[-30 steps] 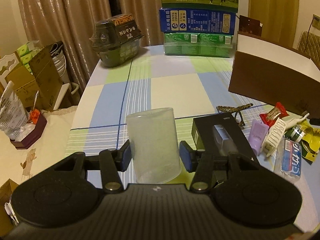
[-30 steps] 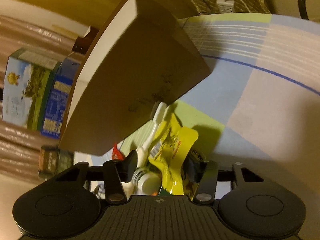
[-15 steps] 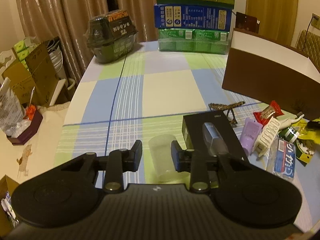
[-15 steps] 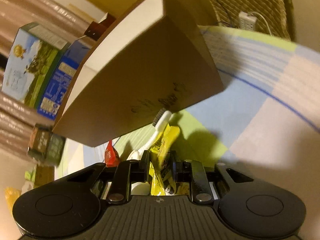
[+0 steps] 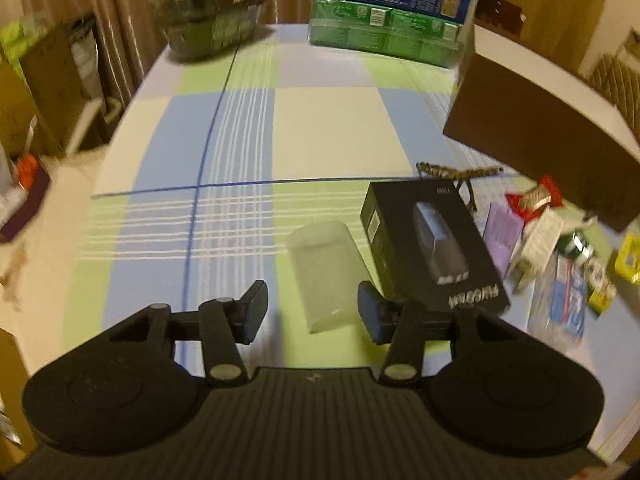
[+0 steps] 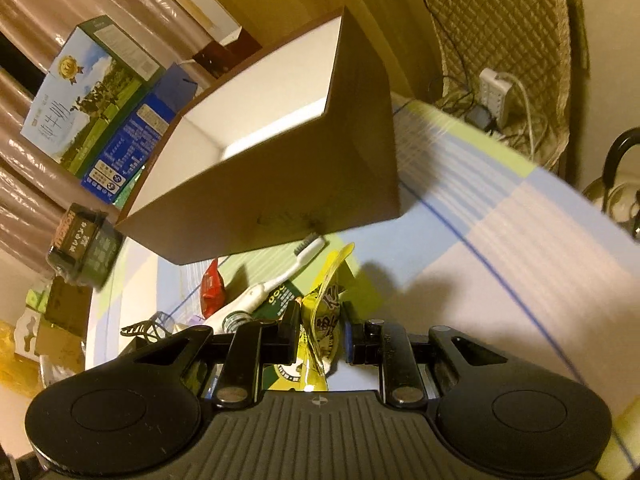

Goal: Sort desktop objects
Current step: 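Carry the cup and the yellow packet over the brown box with both tools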

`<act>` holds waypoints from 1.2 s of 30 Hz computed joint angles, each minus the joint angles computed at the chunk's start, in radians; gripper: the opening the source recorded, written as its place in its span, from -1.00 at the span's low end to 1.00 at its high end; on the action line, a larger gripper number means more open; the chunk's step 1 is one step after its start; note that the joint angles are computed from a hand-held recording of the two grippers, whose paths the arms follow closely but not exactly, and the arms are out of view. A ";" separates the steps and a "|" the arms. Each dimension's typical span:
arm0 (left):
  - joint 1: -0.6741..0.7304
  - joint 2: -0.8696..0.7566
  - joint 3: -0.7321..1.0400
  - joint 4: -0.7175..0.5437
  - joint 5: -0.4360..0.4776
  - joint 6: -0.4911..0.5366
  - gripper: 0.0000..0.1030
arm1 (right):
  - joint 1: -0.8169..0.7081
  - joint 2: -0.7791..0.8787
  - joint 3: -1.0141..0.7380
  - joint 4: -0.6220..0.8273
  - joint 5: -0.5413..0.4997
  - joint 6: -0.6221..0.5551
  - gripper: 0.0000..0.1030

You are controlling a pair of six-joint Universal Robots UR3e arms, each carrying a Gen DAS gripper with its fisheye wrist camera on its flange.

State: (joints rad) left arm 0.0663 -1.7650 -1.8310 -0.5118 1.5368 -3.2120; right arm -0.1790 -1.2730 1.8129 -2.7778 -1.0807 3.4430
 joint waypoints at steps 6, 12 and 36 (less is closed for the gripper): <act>0.025 -0.113 0.135 -0.087 -0.073 0.001 -0.08 | -0.027 -0.042 0.002 0.021 -0.011 0.006 -0.66; 0.055 -0.199 0.227 -0.146 -0.139 -0.014 -0.08 | -0.049 -0.072 0.007 0.024 -0.031 0.011 -0.66; 0.038 -0.081 0.131 -0.134 -0.048 0.073 -0.12 | 0.094 -0.059 -0.203 0.267 -0.260 -0.261 -0.66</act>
State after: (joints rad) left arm 0.1038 -1.8460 -1.6995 -0.6457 1.4889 -3.1394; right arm -0.0848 -1.3317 1.6099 -2.5110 -1.3404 3.1823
